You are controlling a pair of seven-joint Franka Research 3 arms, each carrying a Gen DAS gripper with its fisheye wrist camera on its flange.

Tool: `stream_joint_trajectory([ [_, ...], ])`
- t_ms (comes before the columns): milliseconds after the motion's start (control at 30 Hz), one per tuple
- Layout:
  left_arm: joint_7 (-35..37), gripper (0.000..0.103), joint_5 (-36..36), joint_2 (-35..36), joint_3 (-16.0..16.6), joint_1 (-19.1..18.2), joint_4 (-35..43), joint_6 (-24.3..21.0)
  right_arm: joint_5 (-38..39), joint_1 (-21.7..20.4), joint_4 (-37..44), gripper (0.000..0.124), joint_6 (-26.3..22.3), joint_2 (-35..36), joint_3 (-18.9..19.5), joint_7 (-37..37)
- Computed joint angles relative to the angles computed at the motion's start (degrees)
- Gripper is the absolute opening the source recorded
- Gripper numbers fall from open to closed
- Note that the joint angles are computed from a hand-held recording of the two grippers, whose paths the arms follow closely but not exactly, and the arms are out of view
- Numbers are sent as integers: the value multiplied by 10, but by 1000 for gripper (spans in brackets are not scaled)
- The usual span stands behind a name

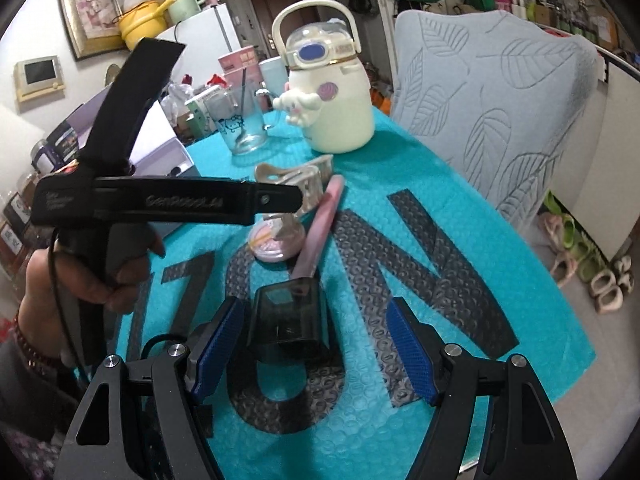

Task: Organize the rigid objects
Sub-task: 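Approach the pearl-white wavy clip with the left gripper while the right gripper approaches the pink lipstick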

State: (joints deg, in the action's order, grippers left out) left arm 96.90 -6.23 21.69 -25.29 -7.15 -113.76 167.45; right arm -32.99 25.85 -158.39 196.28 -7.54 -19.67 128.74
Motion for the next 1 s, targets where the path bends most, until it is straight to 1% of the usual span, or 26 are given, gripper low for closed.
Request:
stream_joint_trajectory([
  [67,2,96,11,12,5,-6,14,-5,-12,9,4,75,-3,5,-12,15],
  [133,4,95,19,23,8,-8,26,-9,-10,8,7,75,-3,10,-10,26],
  [200,4,95,26,33,10,-12,38,-12,-62,27,17,75,0,18,-41,79],
  [233,1,92,31,41,13,-16,47,-15,-95,35,23,75,2,24,-56,110],
  [267,-1,89,32,46,14,-16,53,-16,-98,29,23,75,2,25,-50,116],
  [300,0,84,26,52,7,-9,56,-14,-98,22,24,75,3,27,-42,118],
  [333,12,77,12,58,-11,8,57,-11,-100,15,24,75,4,30,-35,123],
  [367,20,72,1,63,-24,19,59,-10,-115,12,27,75,7,34,-36,138],
  [433,38,56,-21,72,-49,43,63,-17,-182,11,44,75,18,47,-50,206],
  [467,47,56,-28,73,-57,49,62,-16,-196,6,47,75,19,49,-47,221],
  [500,51,52,-28,69,-56,48,57,-9,-221,2,54,75,19,52,-47,245],
  [533,51,49,-23,63,-49,42,49,2,-228,-4,56,75,18,53,-41,251],
  [600,37,49,-2,50,-25,19,39,17,-229,-16,58,75,11,52,-25,252],
  [633,39,49,-5,50,-33,27,37,15,-228,-23,58,75,8,50,-17,250],
  [700,59,49,-32,49,-70,62,32,5,-211,-39,54,75,10,48,2,234],
  [833,79,49,-66,25,-87,89,1,12,-204,-68,48,75,24,46,31,234],
  [933,108,49,-113,0,-117,125,-31,27,-173,-91,42,75,29,46,61,208],
  [967,117,49,-127,-12,-124,134,-44,34,-165,-99,39,75,29,45,70,201],
  [1000,123,49,-137,-21,-124,136,-53,38,-148,-107,38,75,27,44,83,187],
])
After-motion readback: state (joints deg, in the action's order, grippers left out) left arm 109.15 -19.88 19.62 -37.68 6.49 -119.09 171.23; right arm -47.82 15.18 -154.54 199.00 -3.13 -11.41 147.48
